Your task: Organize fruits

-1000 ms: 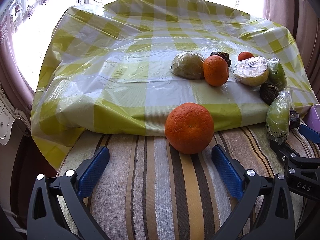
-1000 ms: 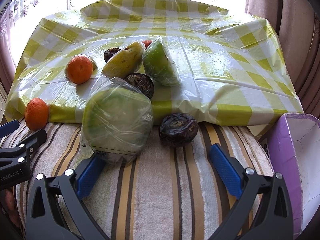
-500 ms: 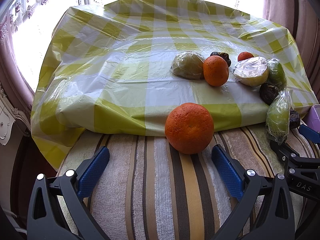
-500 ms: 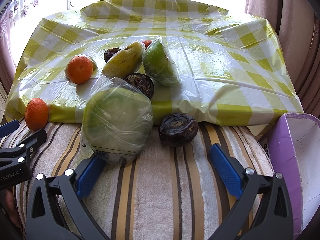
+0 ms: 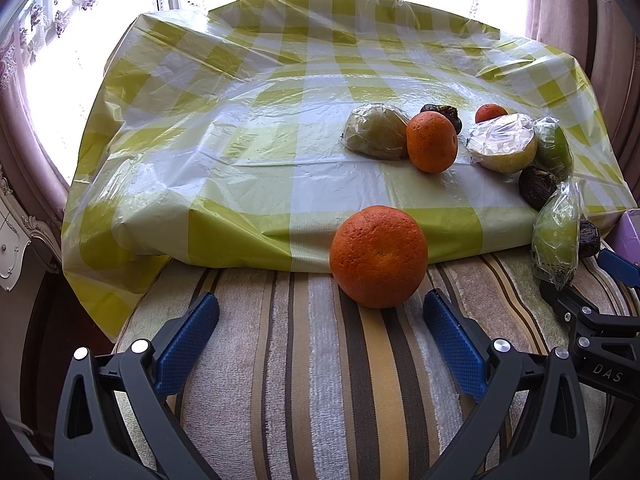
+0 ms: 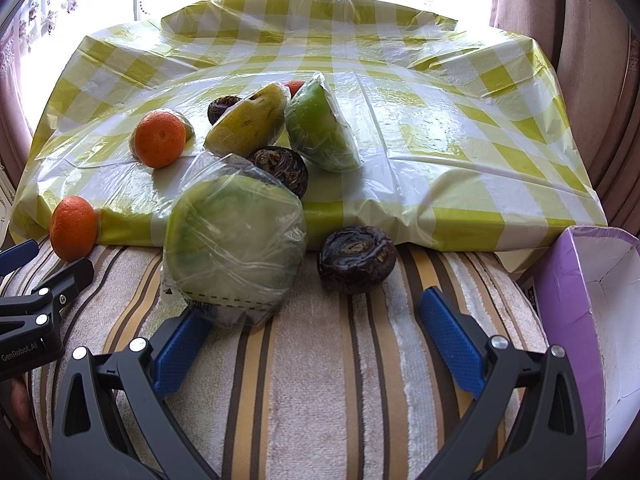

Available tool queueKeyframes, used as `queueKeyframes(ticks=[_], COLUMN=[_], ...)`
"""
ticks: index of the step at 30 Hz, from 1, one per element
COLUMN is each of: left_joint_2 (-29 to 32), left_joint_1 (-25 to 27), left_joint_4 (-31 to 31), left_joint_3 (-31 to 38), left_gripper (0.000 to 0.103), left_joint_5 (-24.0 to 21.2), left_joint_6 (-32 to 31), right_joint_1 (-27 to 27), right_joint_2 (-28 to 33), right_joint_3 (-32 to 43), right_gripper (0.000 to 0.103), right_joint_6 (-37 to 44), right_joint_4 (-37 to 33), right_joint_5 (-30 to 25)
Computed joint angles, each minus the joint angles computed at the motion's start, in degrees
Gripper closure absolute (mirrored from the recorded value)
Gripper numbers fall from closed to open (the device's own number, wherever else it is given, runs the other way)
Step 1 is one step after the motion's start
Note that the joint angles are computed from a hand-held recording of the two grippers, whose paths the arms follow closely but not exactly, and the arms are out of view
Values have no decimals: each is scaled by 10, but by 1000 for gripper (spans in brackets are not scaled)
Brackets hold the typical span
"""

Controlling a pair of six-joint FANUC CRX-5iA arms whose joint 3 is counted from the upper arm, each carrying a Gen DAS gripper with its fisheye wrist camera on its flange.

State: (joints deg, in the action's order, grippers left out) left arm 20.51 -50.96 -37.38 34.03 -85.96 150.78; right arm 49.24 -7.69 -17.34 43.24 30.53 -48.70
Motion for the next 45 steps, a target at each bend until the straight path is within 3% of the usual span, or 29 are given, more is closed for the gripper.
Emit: queueKeyframes(ticks=[17,23,26,29,34,40,42,45], left_joint_2=[-6,-31,-29,-27,-22,-9,-9,-6], left_joint_1=[-1,-6,-20,-25,-20,-10,-13,-17], left_joint_4=[-2,-12,-37,-46,-43,-25,-27,-34], left_joint_3=[-7,-36,-29,-21,-10,2,1,6], left_gripper=[4,6,11,24,30,50,59,60], left_joint_5=[12,52,53,55,58,57,63,56], left_joint_6=[7,25,17,9,-4,-30,-38,-41], right_joint_1=[4,-14,-24,-33,-65,-72,-89,-103], right_joint_2=[2,-1,6,-2,-12,-22,-22,-10], right_joint_3=[2,44,75,79,103,104,116,137], right_gripper=[1,1,1,1,1,1,1,1], right_joint_6=[-3,89,136,168,253,280,294,311], right_joint_4=[6,-88,-133,-162,-249,-246,-275,-284], right_joint_5=[-9,-33,-59,-53,-55,-33,-35,-61])
